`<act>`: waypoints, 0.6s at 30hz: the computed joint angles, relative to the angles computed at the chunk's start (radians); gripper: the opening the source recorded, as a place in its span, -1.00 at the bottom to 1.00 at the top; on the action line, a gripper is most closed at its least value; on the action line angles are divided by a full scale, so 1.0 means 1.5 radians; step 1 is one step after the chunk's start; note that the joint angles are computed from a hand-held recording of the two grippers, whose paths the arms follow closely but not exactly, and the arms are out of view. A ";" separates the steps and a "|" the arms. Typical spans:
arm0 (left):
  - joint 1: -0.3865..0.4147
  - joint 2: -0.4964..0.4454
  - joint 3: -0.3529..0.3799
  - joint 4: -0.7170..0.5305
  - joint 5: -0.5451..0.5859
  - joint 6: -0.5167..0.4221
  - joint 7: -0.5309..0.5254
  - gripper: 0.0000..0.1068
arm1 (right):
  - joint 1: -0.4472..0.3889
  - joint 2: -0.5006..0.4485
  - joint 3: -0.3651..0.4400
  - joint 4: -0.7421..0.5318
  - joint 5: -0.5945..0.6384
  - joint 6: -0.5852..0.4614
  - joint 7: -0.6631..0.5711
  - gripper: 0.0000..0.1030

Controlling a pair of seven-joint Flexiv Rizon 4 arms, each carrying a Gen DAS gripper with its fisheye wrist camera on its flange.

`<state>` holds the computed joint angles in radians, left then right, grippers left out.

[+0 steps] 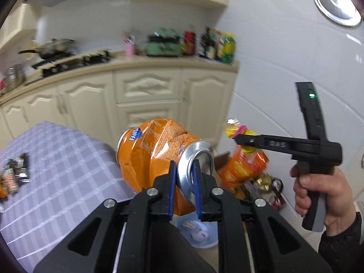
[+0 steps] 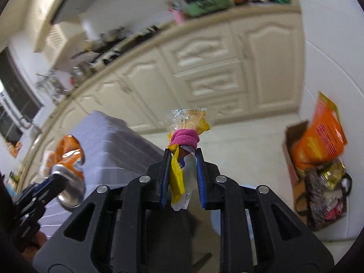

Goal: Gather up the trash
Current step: 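Carry the can and packet to the blue bin and release both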

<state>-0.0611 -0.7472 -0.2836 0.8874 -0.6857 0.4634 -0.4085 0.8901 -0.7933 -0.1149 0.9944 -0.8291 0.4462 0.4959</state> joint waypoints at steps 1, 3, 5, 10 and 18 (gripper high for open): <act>-0.007 -0.002 0.003 0.004 0.010 -0.006 0.003 -0.75 | -0.005 0.014 0.005 0.036 0.006 0.014 0.024 -0.59; -0.025 -0.008 0.011 0.011 0.036 -0.022 0.004 -0.75 | -0.016 0.037 0.019 0.108 0.016 0.052 0.074 -0.59; -0.042 -0.015 0.020 0.021 0.061 -0.025 0.003 -0.75 | -0.030 0.047 0.030 0.151 0.021 0.086 0.103 -0.59; -0.078 -0.053 0.037 0.005 0.120 -0.061 -0.015 -0.75 | -0.059 0.062 0.048 0.256 0.038 0.184 0.188 -0.59; -0.144 -0.197 0.074 -0.187 0.210 -0.207 -0.104 -0.75 | -0.087 0.037 0.035 0.332 0.047 0.344 0.270 -0.59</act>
<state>-0.2768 -1.0425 -0.1732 0.6062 -0.3702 0.1523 -0.5647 0.7591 -0.7383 -0.0626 1.4924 -0.7583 0.9619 0.9008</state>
